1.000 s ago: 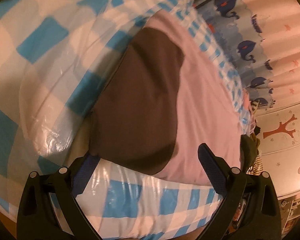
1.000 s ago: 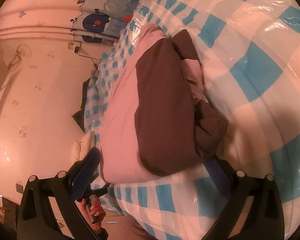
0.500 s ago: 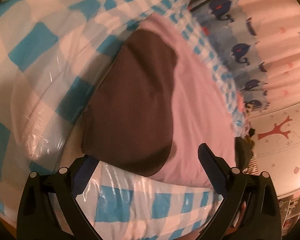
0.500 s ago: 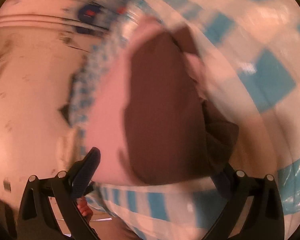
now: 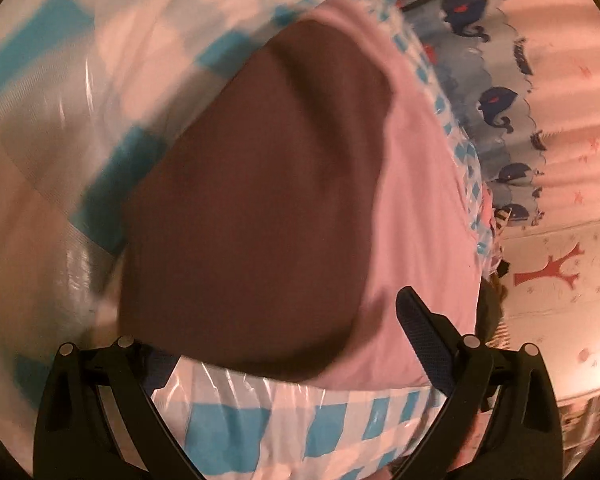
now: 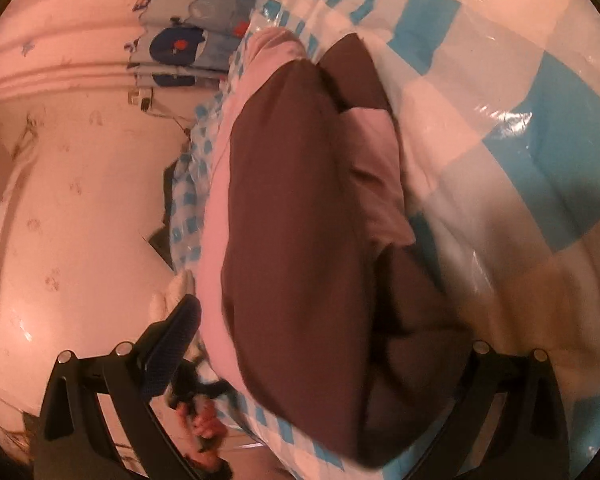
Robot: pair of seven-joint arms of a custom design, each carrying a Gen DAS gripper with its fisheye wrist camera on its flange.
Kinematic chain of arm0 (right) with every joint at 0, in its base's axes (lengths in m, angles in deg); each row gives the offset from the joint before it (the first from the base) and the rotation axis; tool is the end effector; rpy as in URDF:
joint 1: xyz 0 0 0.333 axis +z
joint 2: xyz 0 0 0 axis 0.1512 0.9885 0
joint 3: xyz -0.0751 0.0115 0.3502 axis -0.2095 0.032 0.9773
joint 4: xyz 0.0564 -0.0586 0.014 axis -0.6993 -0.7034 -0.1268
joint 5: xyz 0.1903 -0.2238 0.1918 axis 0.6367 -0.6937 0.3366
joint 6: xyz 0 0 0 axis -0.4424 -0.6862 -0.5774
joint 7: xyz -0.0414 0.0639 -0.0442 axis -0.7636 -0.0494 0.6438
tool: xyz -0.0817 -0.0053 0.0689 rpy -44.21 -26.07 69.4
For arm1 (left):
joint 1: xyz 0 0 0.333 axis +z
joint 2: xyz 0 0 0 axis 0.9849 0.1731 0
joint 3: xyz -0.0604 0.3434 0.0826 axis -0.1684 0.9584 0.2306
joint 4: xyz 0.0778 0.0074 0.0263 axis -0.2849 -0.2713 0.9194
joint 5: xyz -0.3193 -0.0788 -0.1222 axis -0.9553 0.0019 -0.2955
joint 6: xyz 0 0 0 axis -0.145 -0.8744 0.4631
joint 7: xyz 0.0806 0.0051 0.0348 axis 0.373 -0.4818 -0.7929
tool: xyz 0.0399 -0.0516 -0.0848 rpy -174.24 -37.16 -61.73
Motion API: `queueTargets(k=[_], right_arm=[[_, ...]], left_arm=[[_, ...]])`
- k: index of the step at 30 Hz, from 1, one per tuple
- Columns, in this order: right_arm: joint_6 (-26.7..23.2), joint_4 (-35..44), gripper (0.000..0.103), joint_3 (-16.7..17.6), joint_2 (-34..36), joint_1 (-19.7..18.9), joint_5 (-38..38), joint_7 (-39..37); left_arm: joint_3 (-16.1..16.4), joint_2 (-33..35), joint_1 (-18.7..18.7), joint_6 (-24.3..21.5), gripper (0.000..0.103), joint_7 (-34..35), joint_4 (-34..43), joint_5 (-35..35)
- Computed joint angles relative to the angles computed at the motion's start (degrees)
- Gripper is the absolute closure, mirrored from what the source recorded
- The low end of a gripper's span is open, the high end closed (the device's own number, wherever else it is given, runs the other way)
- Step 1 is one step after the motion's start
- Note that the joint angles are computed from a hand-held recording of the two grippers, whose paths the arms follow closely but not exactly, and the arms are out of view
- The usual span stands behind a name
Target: Fold large clothes
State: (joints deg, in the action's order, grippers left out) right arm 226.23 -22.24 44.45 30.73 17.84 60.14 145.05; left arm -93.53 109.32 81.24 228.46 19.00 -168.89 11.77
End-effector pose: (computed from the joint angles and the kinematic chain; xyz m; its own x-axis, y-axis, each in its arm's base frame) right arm 0.6260 0.1551 0.4739 -0.2317 -0.3478 -0.9085 -0.7901 0.6121 -0.0329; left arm 0.7022 -0.1910 0.4770 0.2230 -0.6668 0.7111 -0.8993 -0.4222 -0.1138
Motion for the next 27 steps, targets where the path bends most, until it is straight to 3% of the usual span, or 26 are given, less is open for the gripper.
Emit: queueTargets(k=[4, 8, 9, 15, 20, 21, 26, 27], right_arm=[[0.71, 1.20, 0.005, -0.29, 1.08, 0.72, -4.14, 3.45], [-1.70, 2.88, 0.005, -0.25, 2.26, 0.20, -11.67, 10.08], [-2.64, 3.27, 0.005, -0.10, 2.51, -0.19, -12.68, 11.05], [-1.48, 2.81, 0.009, 0.97, 2.28, -0.94, -11.48, 9.64], [0.67, 1.82, 0.044, 0.98, 1.37, -0.25, -14.22, 9.83], [1.35, 1.56, 0.047, 1.06, 1.08, -0.10, -14.09, 9.26], [4.25, 2.34, 0.058, 0.30, 0.69, 1.80, -20.75, 12.36], [4.69, 2.60, 0.058, 0.20, 0.57, 2.09, -22.47, 13.16]], left_arm=[[0.43, 0.27, -1.06, 1.57, 0.009, -0.46, 0.07, 1.40], [-0.63, 0.99, -0.16, 1.99, 0.009, -1.65, 0.65, 1.62], [0.35, -0.44, -0.43, 1.87, 0.009, -0.39, -1.28, -0.79], [-0.21, -0.79, 0.57, 2.15, 0.009, -1.18, -2.50, 0.13], [1.10, -0.82, -0.81, 2.24, 0.011, -3.27, -1.99, 2.35], [1.62, -1.04, -1.38, 2.66, 0.013, -3.88, -2.20, 3.39], [2.44, -2.36, -2.39, 5.32, 0.051, -4.96, -3.78, 6.78], [2.91, -2.81, -2.91, 5.91, 0.055, -5.49, -4.08, 8.08]])
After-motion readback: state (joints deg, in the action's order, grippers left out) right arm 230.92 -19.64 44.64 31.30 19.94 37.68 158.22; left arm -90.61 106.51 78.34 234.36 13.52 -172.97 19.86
